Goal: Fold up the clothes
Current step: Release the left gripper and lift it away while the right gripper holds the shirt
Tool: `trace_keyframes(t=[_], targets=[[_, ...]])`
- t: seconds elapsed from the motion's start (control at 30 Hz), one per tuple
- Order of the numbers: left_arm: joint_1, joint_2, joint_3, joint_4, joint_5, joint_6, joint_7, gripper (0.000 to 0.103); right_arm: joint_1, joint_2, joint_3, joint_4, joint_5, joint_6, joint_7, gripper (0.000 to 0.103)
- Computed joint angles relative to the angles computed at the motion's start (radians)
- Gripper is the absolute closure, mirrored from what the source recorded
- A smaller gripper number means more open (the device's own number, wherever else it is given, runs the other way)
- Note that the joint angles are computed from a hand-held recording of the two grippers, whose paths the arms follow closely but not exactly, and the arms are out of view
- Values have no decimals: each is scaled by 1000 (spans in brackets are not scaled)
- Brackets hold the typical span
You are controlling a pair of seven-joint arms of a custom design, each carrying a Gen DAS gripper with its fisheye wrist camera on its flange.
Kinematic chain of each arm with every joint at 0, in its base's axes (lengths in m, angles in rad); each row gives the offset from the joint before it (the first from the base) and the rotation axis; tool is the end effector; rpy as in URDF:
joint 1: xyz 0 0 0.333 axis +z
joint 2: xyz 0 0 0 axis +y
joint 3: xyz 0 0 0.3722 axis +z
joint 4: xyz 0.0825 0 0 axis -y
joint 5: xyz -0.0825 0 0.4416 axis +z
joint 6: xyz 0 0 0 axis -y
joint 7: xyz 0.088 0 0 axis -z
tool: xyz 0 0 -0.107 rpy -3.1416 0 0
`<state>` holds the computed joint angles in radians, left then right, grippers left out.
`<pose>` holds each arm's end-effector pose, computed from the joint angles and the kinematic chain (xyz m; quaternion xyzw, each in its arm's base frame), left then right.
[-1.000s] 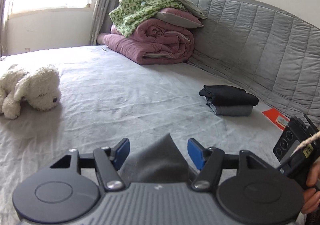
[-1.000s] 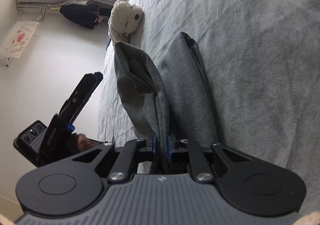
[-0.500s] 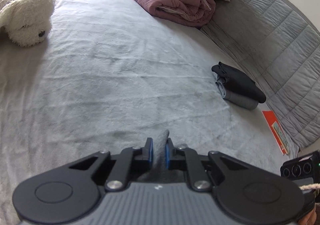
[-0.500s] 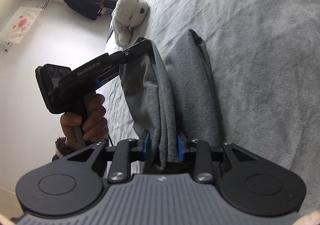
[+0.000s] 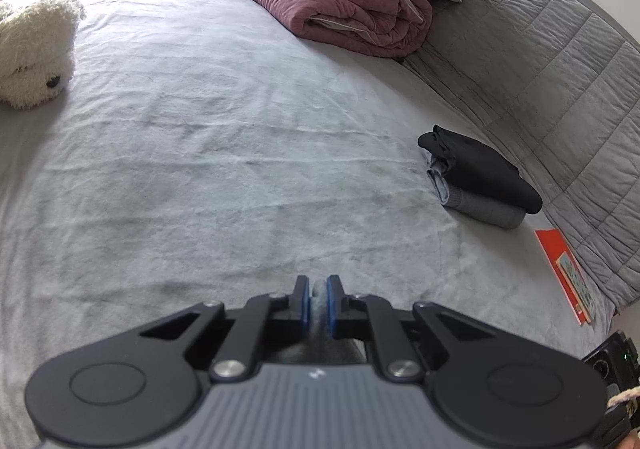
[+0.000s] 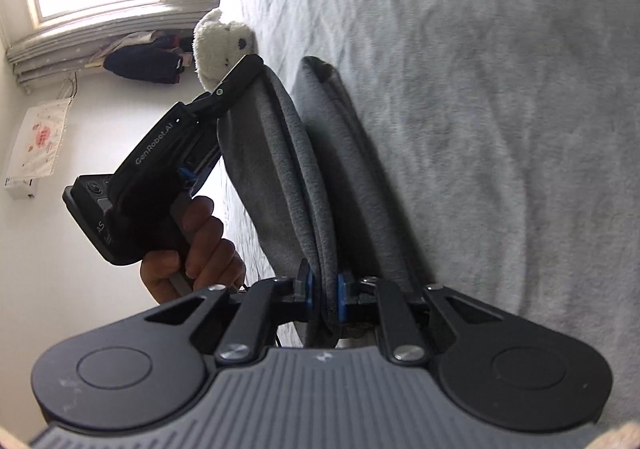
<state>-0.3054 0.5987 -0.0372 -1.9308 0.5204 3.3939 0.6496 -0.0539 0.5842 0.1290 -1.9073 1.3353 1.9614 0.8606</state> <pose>0.6662 -0.2931 0.2703 -0.6556 0.6346 -0.3968 0.1000 0.6644 0.1094 0.1974 -0.5361 0.6300 0.4239 0.3688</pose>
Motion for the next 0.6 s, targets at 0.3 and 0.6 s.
trace_keyframes(t=[0.3, 0.6], targets=[[-418, 111, 401, 12, -286, 107, 156, 89, 5, 5, -7, 15, -51, 28, -35, 86], [-472, 118, 427, -48, -494, 264, 249, 87, 21, -95, 6, -47, 105, 194, -291, 73]])
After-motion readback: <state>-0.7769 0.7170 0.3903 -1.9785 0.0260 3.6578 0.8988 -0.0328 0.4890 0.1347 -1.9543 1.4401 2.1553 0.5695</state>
